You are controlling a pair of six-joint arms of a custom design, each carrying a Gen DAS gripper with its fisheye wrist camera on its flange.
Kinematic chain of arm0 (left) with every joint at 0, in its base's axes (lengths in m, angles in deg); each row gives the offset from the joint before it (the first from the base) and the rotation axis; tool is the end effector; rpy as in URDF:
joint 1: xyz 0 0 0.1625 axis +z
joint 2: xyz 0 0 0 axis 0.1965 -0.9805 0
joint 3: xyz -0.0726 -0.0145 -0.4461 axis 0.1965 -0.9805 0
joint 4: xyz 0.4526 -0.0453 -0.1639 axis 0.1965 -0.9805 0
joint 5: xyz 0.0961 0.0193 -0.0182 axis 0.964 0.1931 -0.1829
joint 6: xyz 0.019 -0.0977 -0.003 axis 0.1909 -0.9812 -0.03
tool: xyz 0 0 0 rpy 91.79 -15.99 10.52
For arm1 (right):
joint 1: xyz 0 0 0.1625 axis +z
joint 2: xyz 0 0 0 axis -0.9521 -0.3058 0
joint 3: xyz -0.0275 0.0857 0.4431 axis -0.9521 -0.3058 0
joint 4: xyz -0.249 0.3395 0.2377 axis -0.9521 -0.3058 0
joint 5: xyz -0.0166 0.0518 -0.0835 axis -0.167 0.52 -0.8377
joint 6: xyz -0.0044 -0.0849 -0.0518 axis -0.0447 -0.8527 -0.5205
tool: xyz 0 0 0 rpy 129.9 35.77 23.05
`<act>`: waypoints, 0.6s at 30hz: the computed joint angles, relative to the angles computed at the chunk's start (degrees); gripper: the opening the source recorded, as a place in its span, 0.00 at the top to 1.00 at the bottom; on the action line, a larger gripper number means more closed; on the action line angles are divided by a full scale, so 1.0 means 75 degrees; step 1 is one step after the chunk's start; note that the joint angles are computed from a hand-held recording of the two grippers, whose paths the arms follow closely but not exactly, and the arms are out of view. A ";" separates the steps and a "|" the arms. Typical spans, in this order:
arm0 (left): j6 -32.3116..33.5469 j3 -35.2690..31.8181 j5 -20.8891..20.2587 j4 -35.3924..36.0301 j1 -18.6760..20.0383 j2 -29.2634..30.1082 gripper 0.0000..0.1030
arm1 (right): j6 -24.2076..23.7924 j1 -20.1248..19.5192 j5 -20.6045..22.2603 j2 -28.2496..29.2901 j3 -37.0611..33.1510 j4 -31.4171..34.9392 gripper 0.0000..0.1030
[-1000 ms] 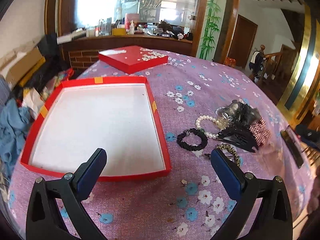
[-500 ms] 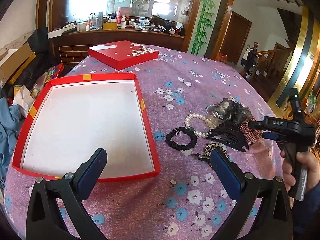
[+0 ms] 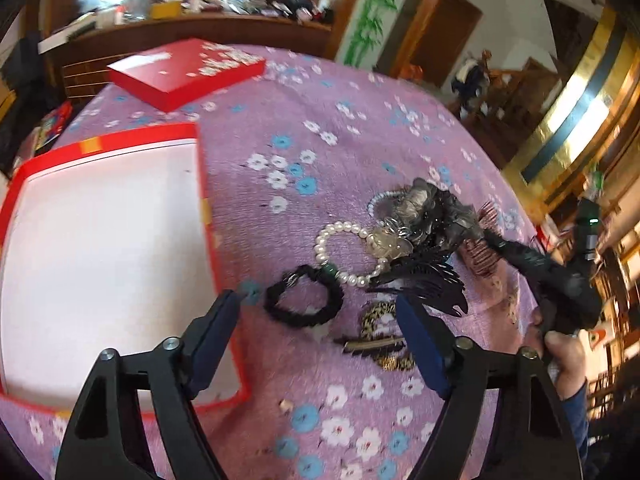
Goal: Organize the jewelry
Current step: 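Grasp the red plaid scrunchie with the right gripper while the left grasps the black beaded hair tie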
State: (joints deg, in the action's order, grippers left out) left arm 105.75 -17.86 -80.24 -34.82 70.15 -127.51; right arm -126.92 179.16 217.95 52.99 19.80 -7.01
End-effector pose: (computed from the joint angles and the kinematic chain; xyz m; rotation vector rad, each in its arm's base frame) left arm 0.0217 -0.8889 0.3033 1.2152 2.6228 -0.1752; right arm 0.2668 -0.6994 -0.0680 -0.6848 -2.0916 1.4560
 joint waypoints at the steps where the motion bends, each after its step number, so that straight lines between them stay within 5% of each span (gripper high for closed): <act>1: 0.0009 -0.0027 0.0180 -0.0007 -0.0049 0.0077 0.37 | -0.0166 0.0004 -0.0080 -0.0198 0.0349 -0.0459 0.89; 4: 0.0106 -0.0161 0.0677 0.0138 -0.0146 0.0307 0.51 | -0.0292 0.0045 -0.0005 -0.0316 0.0536 -0.0766 0.89; 14: 0.0661 -0.0286 0.1602 -0.0248 -0.0174 0.0698 0.52 | -0.0107 -0.0019 -0.0499 -0.0316 0.0525 -0.0549 0.88; 16: 0.0716 -0.0292 0.1708 -0.0248 -0.0171 0.0779 0.70 | -0.0144 -0.0013 -0.0513 -0.0277 0.0465 -0.0481 0.88; 18: 0.0979 -0.0005 0.1731 -0.0741 -0.0179 0.0698 0.75 | -0.0183 -0.0017 -0.0541 -0.0262 0.0439 -0.0467 0.88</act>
